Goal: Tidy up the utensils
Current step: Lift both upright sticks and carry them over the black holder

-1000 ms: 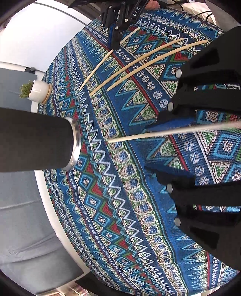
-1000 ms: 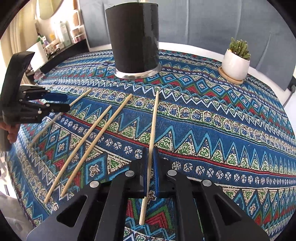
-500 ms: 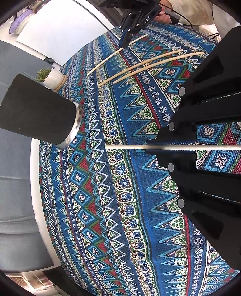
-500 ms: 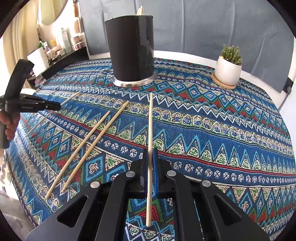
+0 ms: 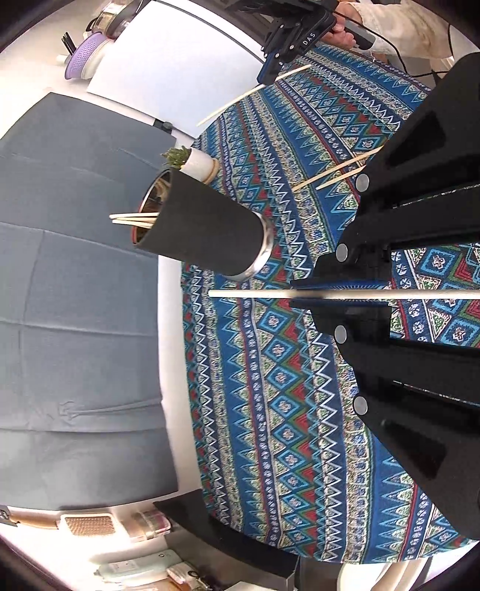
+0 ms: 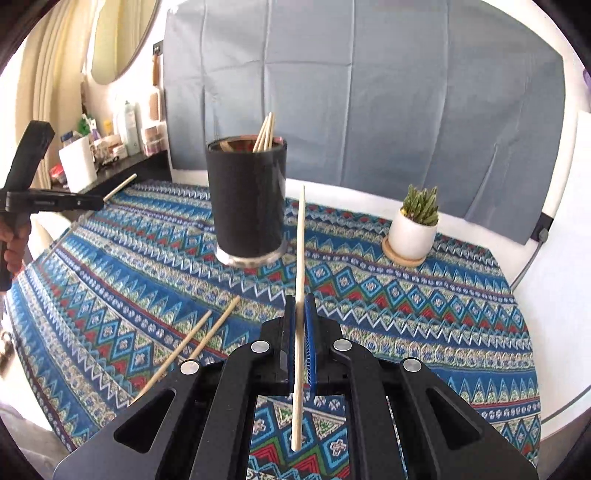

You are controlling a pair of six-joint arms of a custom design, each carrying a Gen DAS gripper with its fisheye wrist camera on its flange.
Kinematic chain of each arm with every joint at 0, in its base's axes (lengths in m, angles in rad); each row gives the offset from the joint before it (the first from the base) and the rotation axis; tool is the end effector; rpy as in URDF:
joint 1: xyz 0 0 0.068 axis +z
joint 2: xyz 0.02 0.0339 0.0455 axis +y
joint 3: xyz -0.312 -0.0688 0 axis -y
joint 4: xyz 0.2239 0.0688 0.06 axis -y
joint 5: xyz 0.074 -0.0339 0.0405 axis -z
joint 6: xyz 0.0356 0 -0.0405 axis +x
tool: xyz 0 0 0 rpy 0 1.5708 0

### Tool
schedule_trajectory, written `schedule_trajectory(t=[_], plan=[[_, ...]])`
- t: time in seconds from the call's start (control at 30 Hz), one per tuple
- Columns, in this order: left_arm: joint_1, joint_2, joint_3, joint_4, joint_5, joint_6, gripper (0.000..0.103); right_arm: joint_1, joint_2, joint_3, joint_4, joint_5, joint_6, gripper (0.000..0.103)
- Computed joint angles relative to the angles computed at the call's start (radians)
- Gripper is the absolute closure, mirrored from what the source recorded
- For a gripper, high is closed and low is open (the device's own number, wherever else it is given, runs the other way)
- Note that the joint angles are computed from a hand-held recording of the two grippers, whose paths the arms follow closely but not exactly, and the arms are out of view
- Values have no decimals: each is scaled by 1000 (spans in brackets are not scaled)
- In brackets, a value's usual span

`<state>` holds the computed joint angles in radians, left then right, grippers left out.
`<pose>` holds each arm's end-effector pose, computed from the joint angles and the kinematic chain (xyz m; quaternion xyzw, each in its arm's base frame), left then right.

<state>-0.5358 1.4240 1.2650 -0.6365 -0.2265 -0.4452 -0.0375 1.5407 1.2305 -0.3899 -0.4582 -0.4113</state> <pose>0.2457 -0.1366 0.3683 -0.0010 0.9209 -0.0846 0.3806 0.3235 0.0036 0.3459 -0.2582 0.8499 0.1094 0.4462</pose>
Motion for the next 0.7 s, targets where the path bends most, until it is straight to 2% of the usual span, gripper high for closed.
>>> schedule_trajectory(t=[0.07,0.23,0.47,0.57,0.7], plan=[[3,7,56,-33,-43,18,98,1,-6,38,6,-21,31,98],[33,33,174,-68,-64,64,98,17,13,153,18,-63,107,98],[87,91,306,-51,-13,96,98,61,83,317,41,-95,222,98],[95,128,367,-41,-16,104,98,73,119,365,82,-132,301,98],[103,186,438,-21,-18,98,98,98,159,377,205,-165,385,98]])
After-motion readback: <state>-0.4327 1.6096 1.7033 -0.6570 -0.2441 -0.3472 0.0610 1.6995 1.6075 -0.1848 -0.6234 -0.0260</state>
